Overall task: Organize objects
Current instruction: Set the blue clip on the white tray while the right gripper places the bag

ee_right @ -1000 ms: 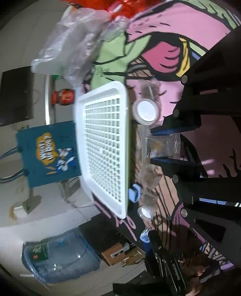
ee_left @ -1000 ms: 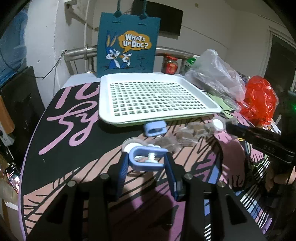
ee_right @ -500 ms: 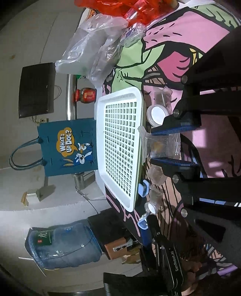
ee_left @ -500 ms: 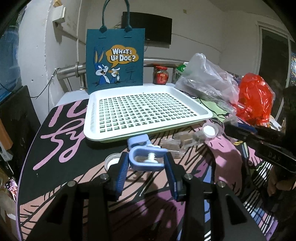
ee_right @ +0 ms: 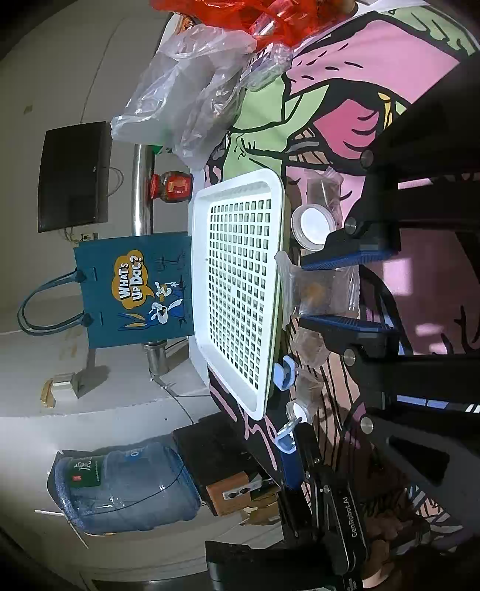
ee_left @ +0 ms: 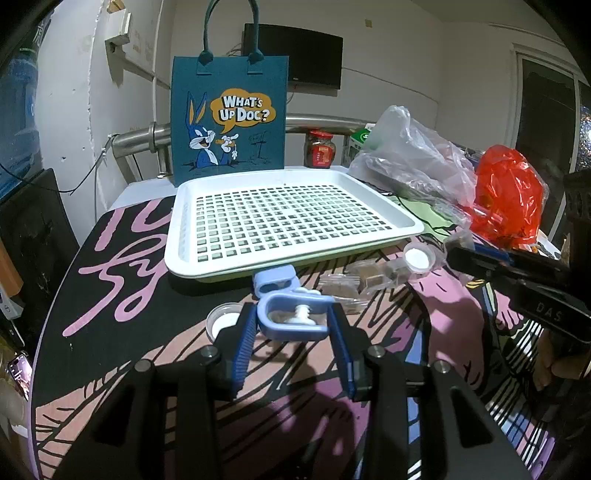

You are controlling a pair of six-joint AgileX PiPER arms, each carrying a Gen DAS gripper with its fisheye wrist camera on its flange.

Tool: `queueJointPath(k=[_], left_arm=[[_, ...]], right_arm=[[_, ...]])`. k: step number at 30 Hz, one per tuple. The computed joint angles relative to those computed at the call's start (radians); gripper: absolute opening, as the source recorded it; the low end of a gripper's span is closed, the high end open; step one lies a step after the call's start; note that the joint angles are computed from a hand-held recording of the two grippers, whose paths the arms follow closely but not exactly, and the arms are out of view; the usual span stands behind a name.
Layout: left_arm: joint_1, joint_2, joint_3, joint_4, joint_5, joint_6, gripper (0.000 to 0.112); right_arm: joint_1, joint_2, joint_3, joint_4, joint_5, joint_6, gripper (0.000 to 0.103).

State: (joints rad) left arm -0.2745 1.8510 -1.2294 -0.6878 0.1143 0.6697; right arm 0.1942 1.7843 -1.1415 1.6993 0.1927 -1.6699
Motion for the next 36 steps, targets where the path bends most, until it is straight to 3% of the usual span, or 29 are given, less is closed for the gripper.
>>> queueJointPath(k=[5,8,13,20,26,32,36], left_arm=[[-0.001,-0.001,0.002,0.003,-0.003,-0.006,0.038],[-0.005,-0.004,0.003,0.171,-0.008,-0.174,0.038],[0.010,-0.044,0.010,0.238,0.010,-0.237,0.038],[0.039,-0.097,-0.039,0.229,0.046,-0.195,0.038],[0.076,-0.040,-0.201,0.151,0.146,-0.141,0.038],[0.077,0.091,-0.405,0.302,0.223,-0.320,0.038],[0.077,0.189,-0.523,0.373,0.273,-0.418,0.038]], right_arm=[[-0.006,0.002,-0.001,-0.001,0.009,0.005,0.024],[-0.013,0.001,-0.002,-0.016,0.018,0.024,0.024],[-0.030,-0.016,-0.013,-0.132,0.048,0.152,0.024],[-0.085,-0.081,-0.054,-0.169,0.124,0.207,0.024],[-0.116,-0.042,-0.204,-0.335,0.187,0.391,0.024],[-0.137,0.091,-0.434,-0.518,0.277,0.649,0.024],[-0.135,0.230,-0.628,-0.717,0.339,0.907,0.024]])
